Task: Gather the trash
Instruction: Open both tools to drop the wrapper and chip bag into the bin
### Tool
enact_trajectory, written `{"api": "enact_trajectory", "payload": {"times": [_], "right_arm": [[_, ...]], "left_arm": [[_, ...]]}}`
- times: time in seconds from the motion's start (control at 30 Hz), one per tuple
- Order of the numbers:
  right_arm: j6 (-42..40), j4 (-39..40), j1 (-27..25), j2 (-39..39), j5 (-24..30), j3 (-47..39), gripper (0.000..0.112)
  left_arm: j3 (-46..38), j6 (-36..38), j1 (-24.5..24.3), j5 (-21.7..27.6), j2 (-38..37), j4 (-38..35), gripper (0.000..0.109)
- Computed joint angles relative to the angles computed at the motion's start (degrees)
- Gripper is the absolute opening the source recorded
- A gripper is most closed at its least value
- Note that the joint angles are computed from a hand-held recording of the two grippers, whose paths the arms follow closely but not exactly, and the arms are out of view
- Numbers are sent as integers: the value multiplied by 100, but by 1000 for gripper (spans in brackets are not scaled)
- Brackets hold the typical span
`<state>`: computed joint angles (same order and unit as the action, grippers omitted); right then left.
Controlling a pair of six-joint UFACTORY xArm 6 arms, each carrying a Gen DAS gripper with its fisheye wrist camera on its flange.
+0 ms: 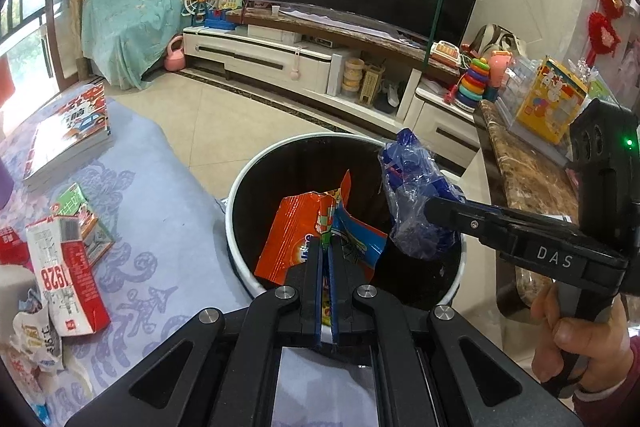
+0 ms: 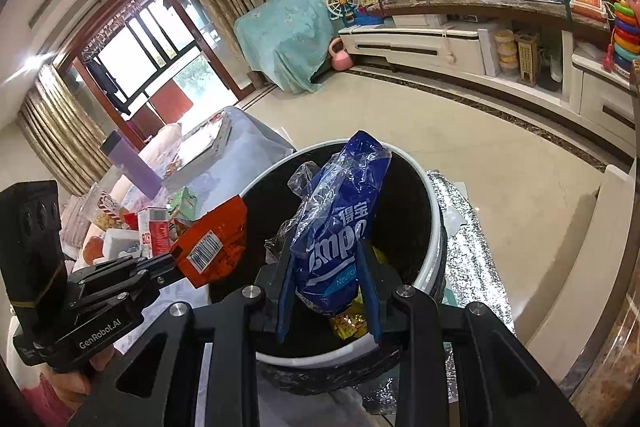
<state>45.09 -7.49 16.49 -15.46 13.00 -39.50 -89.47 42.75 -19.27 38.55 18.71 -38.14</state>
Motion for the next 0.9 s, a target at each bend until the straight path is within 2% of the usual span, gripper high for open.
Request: {"api": "enact_trajectory", "payload": {"times": [0.5, 0.57, 0.6, 0.67, 0.73, 0.83, 0.9], "right_arm": [[-833, 656, -143, 136, 252, -167, 33], [-896, 697, -141, 185, 322, -242, 39], [-896, 695, -148, 181, 360, -257, 42], [-905, 675, -157, 156, 395, -256, 46], [-825, 548, -157, 130, 464, -275, 49], [-787, 511, -153, 97, 479, -260, 56], [-762, 509, -137, 73, 484, -253, 56]], "left_arm": [[-476, -337, -70, 197, 379, 271, 4], [-577, -345, -48, 330, 426, 266, 12], [-554, -350, -51, 314, 408, 284, 16], [-531, -365, -40, 241, 395, 326, 30], [-458, -385, -24, 199, 347, 327, 37], [-323, -414, 20, 145, 252, 290, 40], [-125, -432, 68, 57, 110, 254, 41]]}}
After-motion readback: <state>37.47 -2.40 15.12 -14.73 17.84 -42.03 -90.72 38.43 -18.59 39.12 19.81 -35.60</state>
